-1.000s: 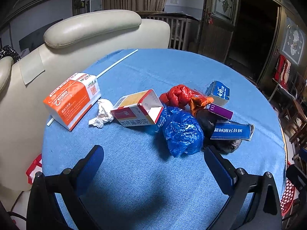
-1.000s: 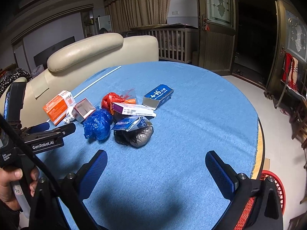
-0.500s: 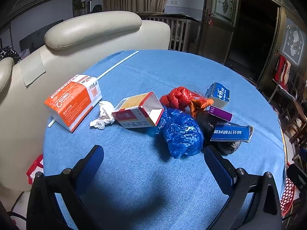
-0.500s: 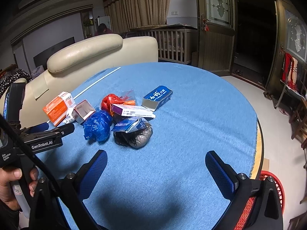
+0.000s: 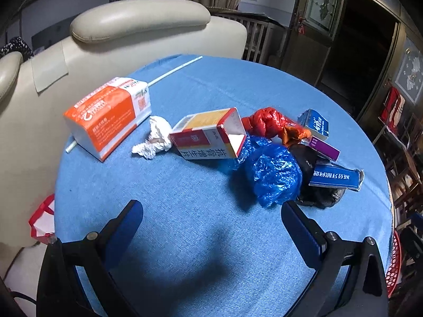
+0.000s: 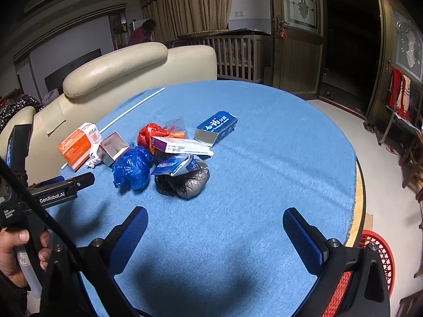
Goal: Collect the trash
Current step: 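Grasp the blue plastic bag with the left tool while the right tool grasps the black bag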
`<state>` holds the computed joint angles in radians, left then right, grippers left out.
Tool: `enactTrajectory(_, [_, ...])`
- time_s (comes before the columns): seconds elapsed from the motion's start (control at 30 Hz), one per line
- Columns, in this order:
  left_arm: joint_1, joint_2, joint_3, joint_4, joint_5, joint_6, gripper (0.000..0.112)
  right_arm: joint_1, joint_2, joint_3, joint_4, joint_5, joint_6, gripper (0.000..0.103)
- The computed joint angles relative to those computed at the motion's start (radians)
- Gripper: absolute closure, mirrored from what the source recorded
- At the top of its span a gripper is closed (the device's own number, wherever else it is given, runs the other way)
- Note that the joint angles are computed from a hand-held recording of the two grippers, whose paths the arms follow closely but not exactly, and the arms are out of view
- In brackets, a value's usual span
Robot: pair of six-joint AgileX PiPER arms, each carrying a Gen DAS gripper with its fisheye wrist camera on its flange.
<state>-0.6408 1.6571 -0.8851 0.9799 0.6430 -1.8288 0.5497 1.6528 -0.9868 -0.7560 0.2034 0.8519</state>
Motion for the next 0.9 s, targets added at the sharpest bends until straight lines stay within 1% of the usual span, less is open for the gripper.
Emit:
enactTrajectory(0.13, [0.009,0.061,-0.082,-0.039,-0.024,0.075,0.009,-0.005,0.021,-0.005,0.054,-0.012,-0.053,0.000])
enactTrajectory(0.3, [0.052,0.190,-0.259,-0.127,-0.013,0.207,0.009,-0.037,0.032,0.000,0.171,-0.029,-0.162,0.000])
enactTrajectory(0.4, [0.090,0.267,-0.354,-0.202,-0.011,0.292,0.009,-0.075,0.036,0.002,0.304,-0.038,-0.292,0.000])
enactTrajectory(0.47, [0.105,0.324,-0.416,-0.238,0.018,0.333,0.009,-0.102,0.041,-0.002,0.425,-0.040,-0.413,0.000])
enactTrajectory(0.5, [0.113,0.338,-0.425,-0.243,0.010,0.335,0.012,-0.117,0.044,-0.005,0.490,-0.041,-0.476,0.000])
enactTrajectory(0.53, [0.129,0.342,-0.414,-0.253,-0.037,0.343,0.028,-0.125,0.049,-0.009,0.529,-0.041,-0.513,0.000])
enactTrajectory(0.57, [0.147,0.348,-0.410,-0.297,-0.085,0.392,0.044,-0.134,0.056,-0.016,0.583,-0.040,-0.566,0.000])
enactTrajectory(0.6, [0.154,0.356,-0.412,-0.324,-0.097,0.426,0.054,-0.141,0.066,-0.025,0.644,-0.037,-0.626,0.000])
enactTrajectory(0.67, [0.147,0.333,-0.377,-0.287,-0.118,0.406,0.055,-0.146,0.084,-0.042,0.706,-0.028,-0.690,0.000])
enactTrajectory(0.73, [0.136,0.295,-0.320,-0.245,-0.148,0.367,0.055,-0.142,0.105,-0.063,0.722,-0.019,-0.714,0.000])
enactTrajectory(0.83, [0.097,0.210,-0.200,-0.136,-0.164,0.264,0.056,-0.130,0.144,-0.112,0.755,0.004,-0.750,0.000])
enactTrajectory(0.9, [0.079,0.162,-0.138,-0.106,-0.170,0.236,0.056,-0.119,0.168,-0.149,0.768,0.019,-0.768,0.000])
